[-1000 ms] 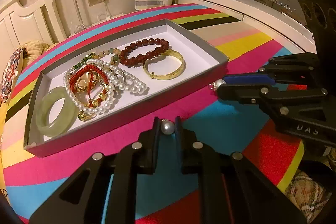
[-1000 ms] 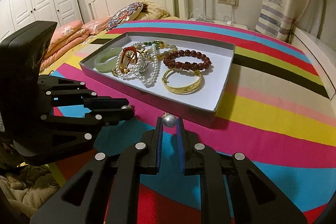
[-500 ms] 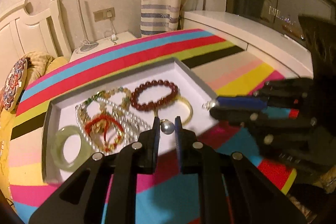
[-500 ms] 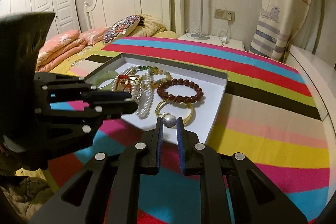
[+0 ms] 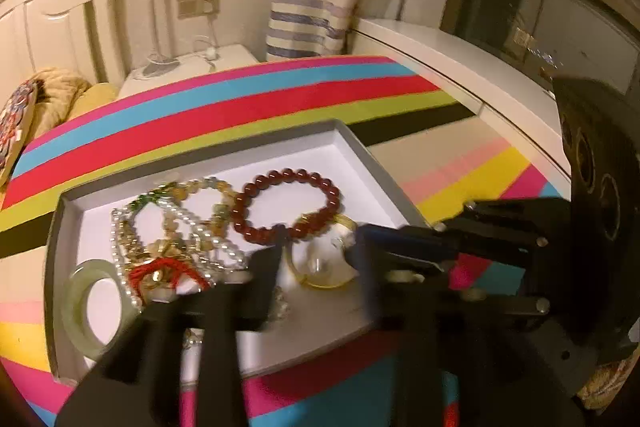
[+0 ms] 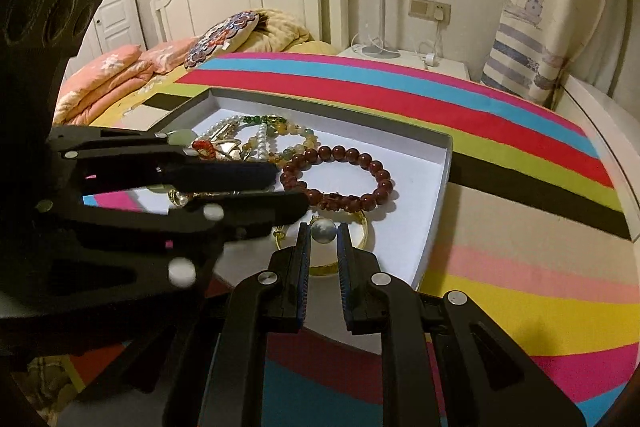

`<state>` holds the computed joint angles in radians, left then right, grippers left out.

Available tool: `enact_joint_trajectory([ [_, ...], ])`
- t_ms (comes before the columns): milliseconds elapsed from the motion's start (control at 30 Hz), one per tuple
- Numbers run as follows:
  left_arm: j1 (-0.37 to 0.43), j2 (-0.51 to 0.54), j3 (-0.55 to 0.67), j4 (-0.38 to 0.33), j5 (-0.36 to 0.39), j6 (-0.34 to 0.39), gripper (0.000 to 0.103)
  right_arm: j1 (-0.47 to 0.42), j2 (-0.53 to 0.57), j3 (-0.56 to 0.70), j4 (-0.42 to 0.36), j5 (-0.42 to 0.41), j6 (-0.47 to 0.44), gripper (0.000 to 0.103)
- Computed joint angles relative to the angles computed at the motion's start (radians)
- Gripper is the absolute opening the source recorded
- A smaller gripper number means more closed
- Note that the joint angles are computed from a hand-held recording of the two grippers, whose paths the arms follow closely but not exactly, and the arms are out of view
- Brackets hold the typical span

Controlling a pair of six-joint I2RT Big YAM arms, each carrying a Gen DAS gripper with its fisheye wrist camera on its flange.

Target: Organize jewelry

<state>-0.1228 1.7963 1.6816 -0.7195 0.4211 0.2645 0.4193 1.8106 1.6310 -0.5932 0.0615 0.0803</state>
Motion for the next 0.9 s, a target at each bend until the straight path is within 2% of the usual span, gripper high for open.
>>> enact_joint_trajectory([
  [33,0.006,-0.01,-0.018,0.03,0.003,-0.015,0.055,-0.001,-0.005,-0.007,0.005,0.0,0.005,0.015],
  [100,0.015,-0.025,-0.036,0.053,-0.002,-0.027,0.056,-0.002,-0.015,-0.021,0.011,0.002,0.018,0.015],
  [167,0.027,-0.055,-0.077,0.104,-0.02,-0.04,0.07,-0.002,-0.029,-0.036,0.019,0.007,0.032,0.016],
  [200,0.033,-0.072,-0.102,0.138,-0.032,-0.049,0.083,-0.003,-0.039,-0.047,0.028,0.006,0.038,0.017],
  [233,0.044,-0.107,-0.154,0.208,-0.053,-0.074,0.094,-0.003,-0.057,-0.068,0.046,0.004,0.05,0.018],
  [300,0.061,-0.144,-0.207,0.272,-0.068,-0.108,0.101,-0.004,-0.085,-0.101,0.074,-0.002,0.074,0.018],
  [367,0.083,-0.183,-0.269,0.325,-0.092,-0.146,0.101,-0.004,-0.121,-0.147,0.113,-0.005,0.121,0.026],
  [433,0.1,-0.206,-0.308,0.344,-0.103,-0.17,0.101,0.001,-0.157,-0.201,0.166,0.004,0.181,0.049],
  [500,0.112,-0.225,-0.347,0.37,-0.109,-0.184,0.101,0.01,-0.181,-0.24,0.208,0.014,0.217,0.052],
  [567,0.12,-0.241,-0.388,0.4,-0.136,-0.181,0.101,0.031,-0.201,-0.275,0.245,0.058,0.259,0.057],
  [633,0.125,-0.248,-0.409,0.409,-0.162,-0.174,0.101,0.052,-0.211,-0.3,0.278,0.094,0.294,0.075],
  [800,0.122,-0.242,-0.416,0.4,-0.222,-0.185,0.101,0.097,-0.187,-0.283,0.285,0.25,0.25,0.085],
  [900,0.133,-0.241,-0.417,0.405,-0.194,-0.2,0.101,0.106,-0.171,-0.269,0.279,0.3,0.231,0.086],
])
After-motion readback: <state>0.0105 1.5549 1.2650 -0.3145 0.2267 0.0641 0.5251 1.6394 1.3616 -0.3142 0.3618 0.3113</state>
